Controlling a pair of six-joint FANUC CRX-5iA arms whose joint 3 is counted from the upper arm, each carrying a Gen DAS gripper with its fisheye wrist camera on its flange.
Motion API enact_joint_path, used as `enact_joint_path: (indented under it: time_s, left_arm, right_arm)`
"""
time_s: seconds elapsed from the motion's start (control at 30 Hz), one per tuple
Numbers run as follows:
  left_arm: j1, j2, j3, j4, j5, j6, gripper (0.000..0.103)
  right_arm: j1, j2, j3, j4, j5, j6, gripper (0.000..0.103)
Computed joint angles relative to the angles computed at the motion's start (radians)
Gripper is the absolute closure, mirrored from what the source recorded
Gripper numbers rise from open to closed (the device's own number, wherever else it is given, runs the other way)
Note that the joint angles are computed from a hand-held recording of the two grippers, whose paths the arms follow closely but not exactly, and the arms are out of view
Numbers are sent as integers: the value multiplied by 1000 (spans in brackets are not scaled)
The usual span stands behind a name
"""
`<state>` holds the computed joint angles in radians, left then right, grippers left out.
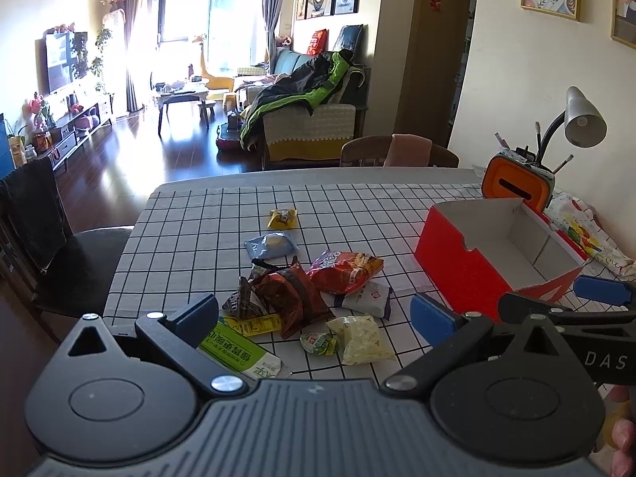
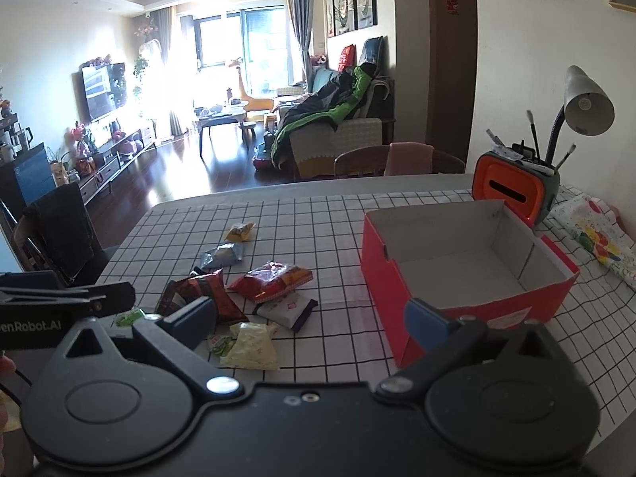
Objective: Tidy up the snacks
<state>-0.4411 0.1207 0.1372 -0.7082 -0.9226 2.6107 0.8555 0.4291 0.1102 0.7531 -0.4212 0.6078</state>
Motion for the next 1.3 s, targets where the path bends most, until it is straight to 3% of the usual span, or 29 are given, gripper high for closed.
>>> enact_joint_path:
  time_s: [0.4, 0.73, 0.87, 0.97, 1.1, 1.3]
  left_arm:
    - [36, 5, -14, 48, 22, -31, 0]
    - [137, 31, -59, 166, 25, -109, 0]
    - [185, 32, -100, 220, 59, -154, 0]
    - [213, 66, -81, 250, 29, -137, 0]
    - [241, 153, 5, 274, -72, -91, 0]
    - [302, 223, 57, 366, -93, -16, 2]
  right_arm:
    - [10, 46, 96, -163, -55, 170, 2]
    - [-8, 203, 393, -561, -265, 575, 7]
    - [-22, 266, 494, -639, -323, 672, 9]
    - [-20, 322, 566, -635, -360, 704, 10]
    - [-11, 447, 764, -616, -523, 719, 14]
    - [-16, 660, 1137, -671, -742, 721, 20]
